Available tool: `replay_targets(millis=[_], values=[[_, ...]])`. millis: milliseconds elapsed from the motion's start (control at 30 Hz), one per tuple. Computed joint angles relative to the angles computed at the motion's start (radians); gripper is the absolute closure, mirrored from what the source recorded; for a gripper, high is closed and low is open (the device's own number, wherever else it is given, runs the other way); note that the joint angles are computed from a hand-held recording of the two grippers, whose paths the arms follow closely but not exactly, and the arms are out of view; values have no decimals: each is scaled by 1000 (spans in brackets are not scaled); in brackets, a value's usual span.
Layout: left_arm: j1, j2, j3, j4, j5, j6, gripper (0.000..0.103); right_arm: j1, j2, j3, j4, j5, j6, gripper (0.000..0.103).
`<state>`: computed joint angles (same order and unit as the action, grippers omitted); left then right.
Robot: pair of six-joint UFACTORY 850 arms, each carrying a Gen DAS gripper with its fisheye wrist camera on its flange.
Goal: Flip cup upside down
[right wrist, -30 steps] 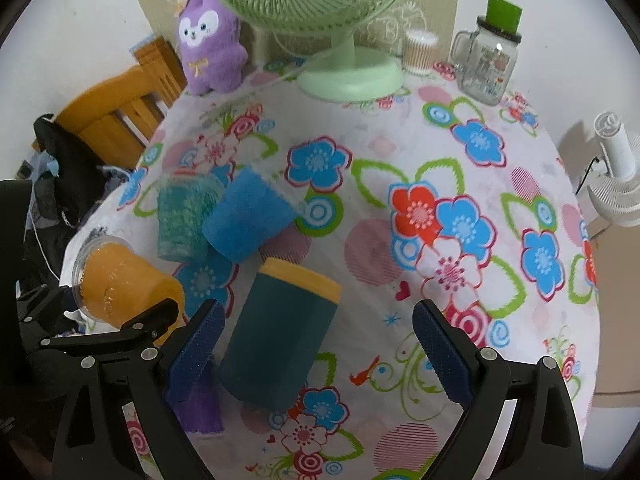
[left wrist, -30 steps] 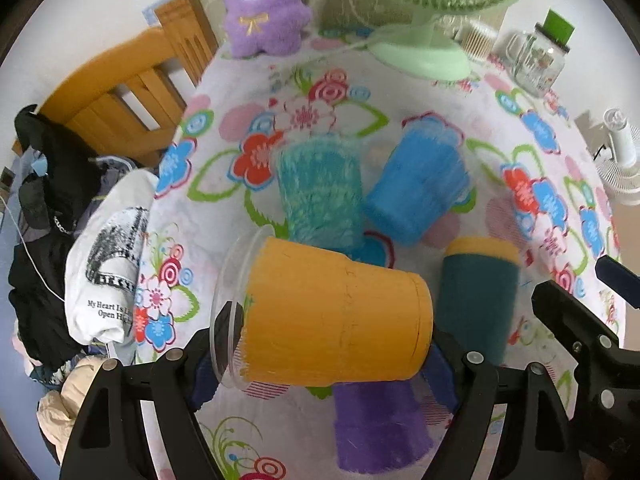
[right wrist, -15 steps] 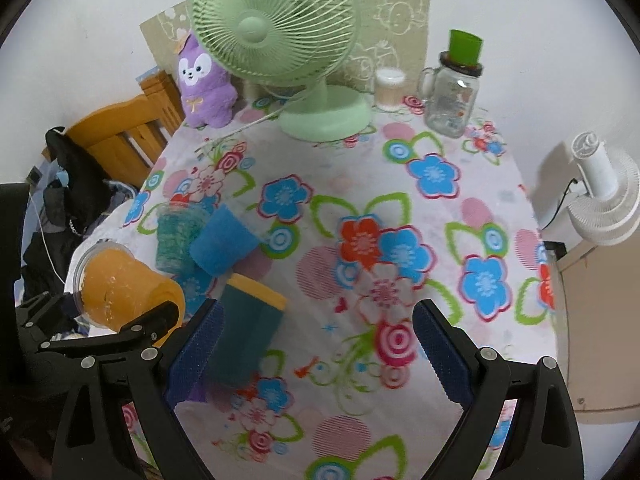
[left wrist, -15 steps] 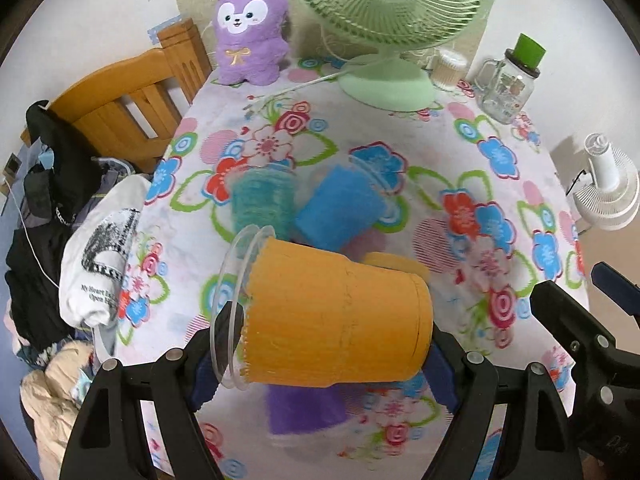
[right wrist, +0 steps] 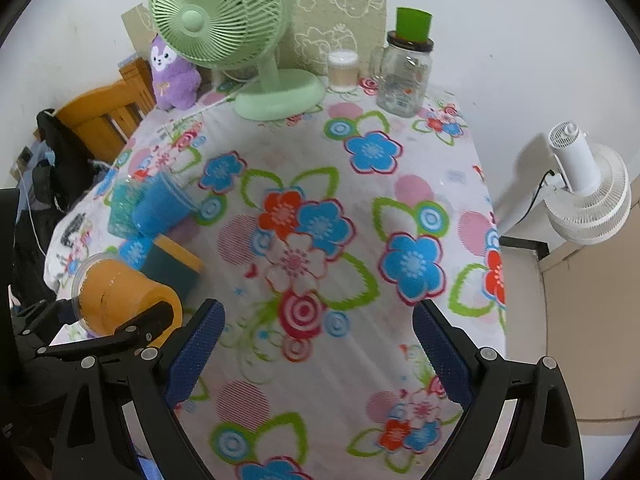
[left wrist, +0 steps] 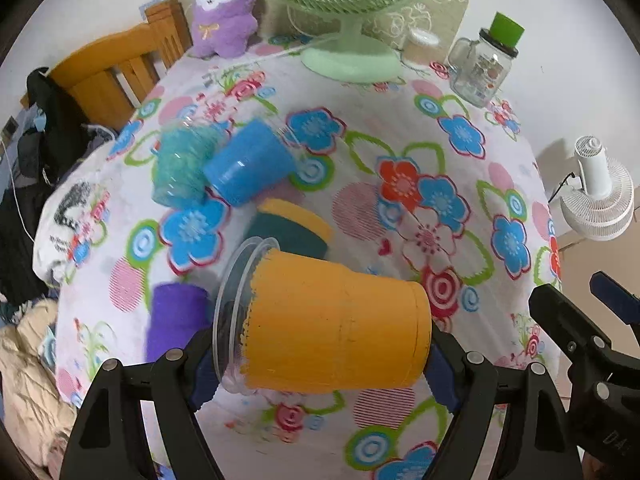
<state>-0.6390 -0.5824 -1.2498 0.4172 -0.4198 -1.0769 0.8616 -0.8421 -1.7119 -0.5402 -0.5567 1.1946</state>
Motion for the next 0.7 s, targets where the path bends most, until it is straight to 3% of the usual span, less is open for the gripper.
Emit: replay_targets(millis=[267,600,700], values=[[-36,-68,-40,-86,5,30,19,-24,34,104,16,35,2,7],[-50,-168,-100,-215,33,127,19,-44,13,141,51,22,-15,7],[-45,-185,-108,-301,39,196,14,-49,6,146,48,19,-5,7]])
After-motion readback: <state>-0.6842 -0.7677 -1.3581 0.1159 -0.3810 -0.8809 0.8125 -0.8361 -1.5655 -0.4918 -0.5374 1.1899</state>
